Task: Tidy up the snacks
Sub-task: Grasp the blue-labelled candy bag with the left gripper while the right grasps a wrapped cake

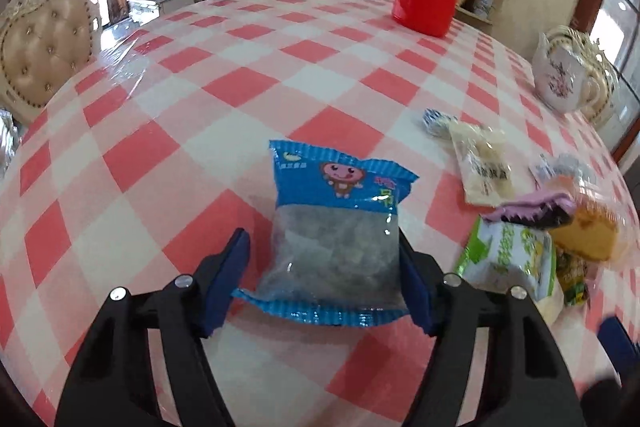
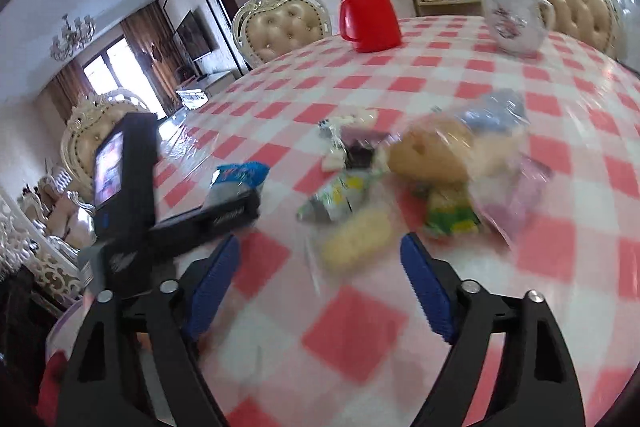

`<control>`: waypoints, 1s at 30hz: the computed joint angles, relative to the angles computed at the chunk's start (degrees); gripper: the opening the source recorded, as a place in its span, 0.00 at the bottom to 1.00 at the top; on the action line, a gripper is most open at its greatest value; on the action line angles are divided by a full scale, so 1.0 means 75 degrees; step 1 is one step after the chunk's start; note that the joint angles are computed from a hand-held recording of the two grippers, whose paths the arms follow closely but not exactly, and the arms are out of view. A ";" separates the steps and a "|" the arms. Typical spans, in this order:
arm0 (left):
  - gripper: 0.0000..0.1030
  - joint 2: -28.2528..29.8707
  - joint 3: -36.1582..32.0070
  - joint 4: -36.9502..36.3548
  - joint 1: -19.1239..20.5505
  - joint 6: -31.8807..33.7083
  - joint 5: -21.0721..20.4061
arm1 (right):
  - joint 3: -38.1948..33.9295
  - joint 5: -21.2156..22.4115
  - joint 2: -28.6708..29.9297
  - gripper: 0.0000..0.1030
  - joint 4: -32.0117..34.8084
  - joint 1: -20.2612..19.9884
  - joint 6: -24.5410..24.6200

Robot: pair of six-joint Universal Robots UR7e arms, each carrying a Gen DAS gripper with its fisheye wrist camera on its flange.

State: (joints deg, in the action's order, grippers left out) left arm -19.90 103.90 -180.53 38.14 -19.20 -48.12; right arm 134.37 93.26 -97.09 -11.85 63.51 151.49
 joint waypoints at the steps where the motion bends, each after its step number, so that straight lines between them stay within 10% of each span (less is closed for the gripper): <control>1: 0.66 -0.0006 -0.0003 -0.0060 0.0033 -0.0015 -0.0020 | -0.0188 0.0243 0.0236 0.72 -0.0054 0.0165 0.0029; 13: 0.65 -0.0038 -0.0027 -0.0287 0.0159 -0.0069 -0.0142 | -0.1629 0.1264 0.1715 0.69 0.0740 0.0351 -0.0358; 17: 0.66 -0.0049 -0.0009 -0.0350 0.0180 -0.0057 -0.0205 | -0.1100 0.2148 0.1459 0.63 0.0336 0.0617 -0.1553; 23: 0.66 -0.0041 -0.0025 -0.0346 0.0188 -0.0020 -0.0236 | 0.0492 0.0660 -0.0409 0.62 0.0391 -0.0660 -0.2924; 30: 0.69 -0.0022 -0.0061 -0.0269 0.0171 0.0003 -0.0200 | 0.1604 -0.1807 -0.3234 0.83 0.2081 -0.3361 -0.1310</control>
State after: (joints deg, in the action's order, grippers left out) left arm -20.07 103.44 -182.55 39.43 -19.18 -49.62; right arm 146.40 79.70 -121.35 3.75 38.30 141.66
